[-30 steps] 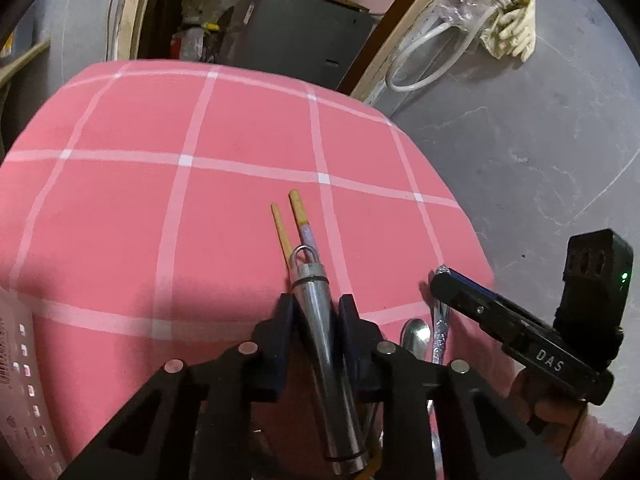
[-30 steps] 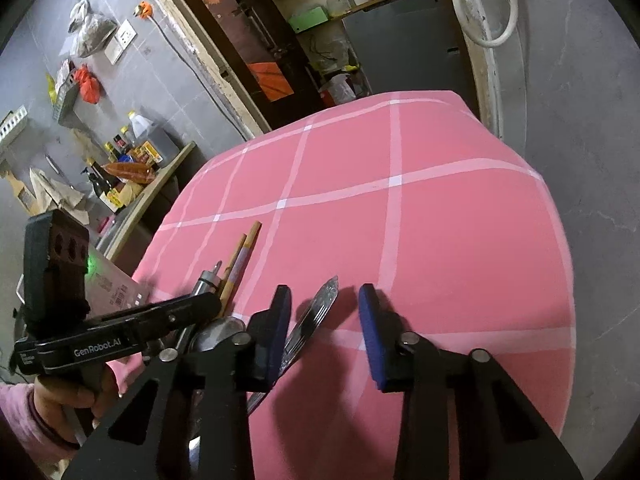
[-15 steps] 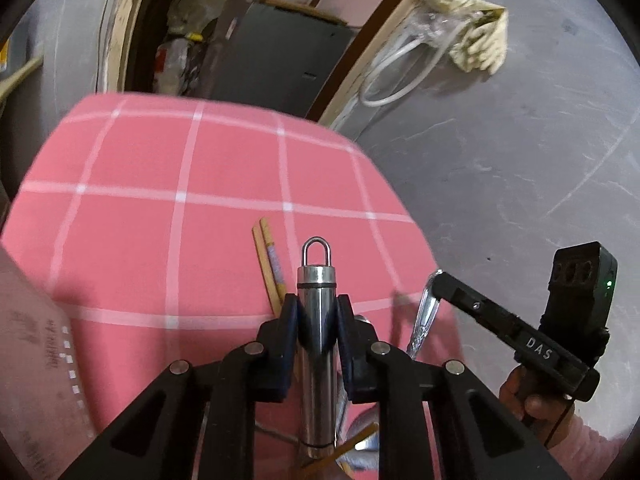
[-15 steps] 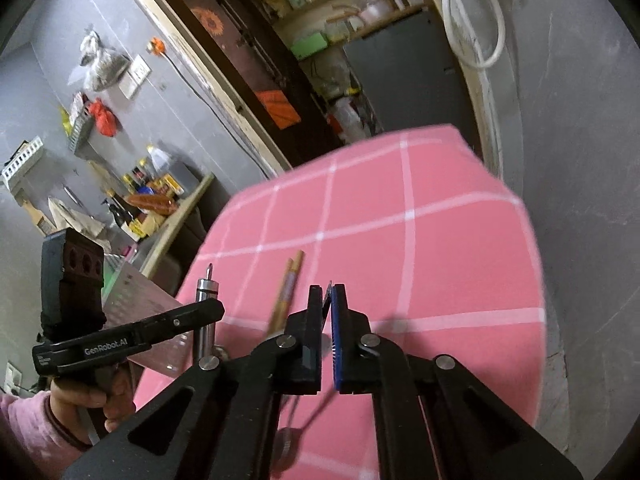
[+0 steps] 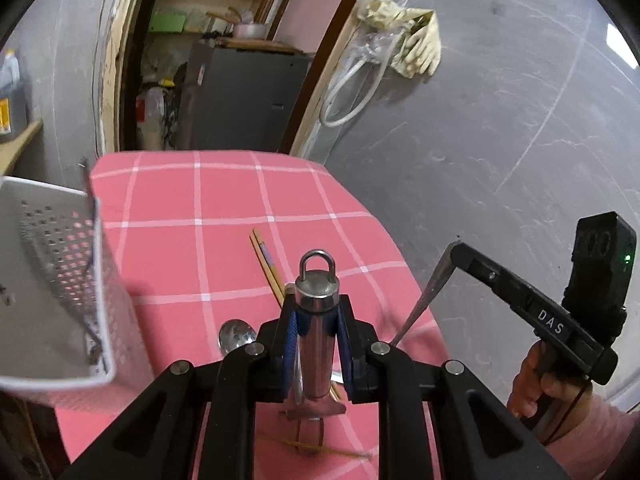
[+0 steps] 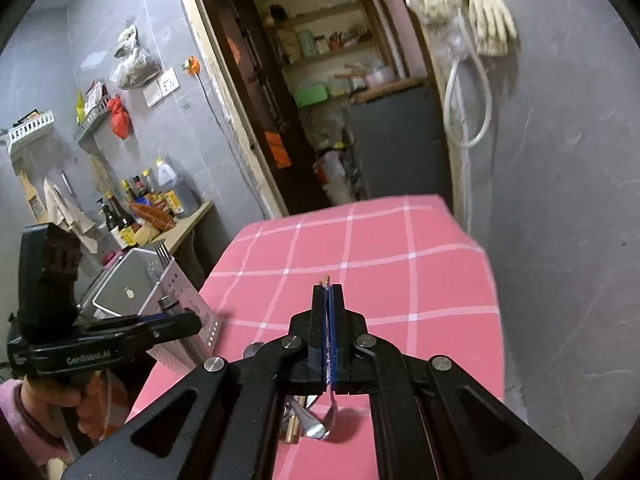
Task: Organize utensils
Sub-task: 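Carry both items over the white caddy and open both tools to drop them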
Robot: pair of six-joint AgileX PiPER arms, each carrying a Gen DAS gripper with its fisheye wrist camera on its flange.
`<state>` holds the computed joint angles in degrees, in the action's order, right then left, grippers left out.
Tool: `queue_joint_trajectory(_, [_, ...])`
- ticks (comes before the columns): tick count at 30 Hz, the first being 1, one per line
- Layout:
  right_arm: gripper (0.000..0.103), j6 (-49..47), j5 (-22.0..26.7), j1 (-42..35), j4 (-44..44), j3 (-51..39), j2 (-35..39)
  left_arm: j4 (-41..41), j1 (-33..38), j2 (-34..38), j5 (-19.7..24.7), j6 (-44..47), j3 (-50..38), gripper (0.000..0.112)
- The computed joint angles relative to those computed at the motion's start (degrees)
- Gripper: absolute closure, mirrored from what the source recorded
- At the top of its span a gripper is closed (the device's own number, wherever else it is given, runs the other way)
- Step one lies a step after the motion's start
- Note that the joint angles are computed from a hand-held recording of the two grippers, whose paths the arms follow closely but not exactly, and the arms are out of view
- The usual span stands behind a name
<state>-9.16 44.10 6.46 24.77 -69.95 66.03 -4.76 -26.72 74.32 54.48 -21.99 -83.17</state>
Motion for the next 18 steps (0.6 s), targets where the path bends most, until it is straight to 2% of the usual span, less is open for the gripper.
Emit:
queue_joint_trajectory(5, [0.102, 5.80, 1.58, 2.58, -6.92, -5.23, -2.53, 1.46, 0.12, -3.52, 0.44, -0.90, -1.59, 0.095])
queue_joint_trajectory(10, [0.102, 13.20, 1.96, 8.84, -15.16, -11.44, -2.05, 1.90, 2.66, -4.77, 2.81, 0.20, -6.66, 0.095])
queue_joint_trajectory(18, [0.102, 20.80, -0.60, 21.13, -24.22, -25.78, 5.04, -0.23, 11.94, -5.84, 7.66, 5.65, -16.73, 0.095])
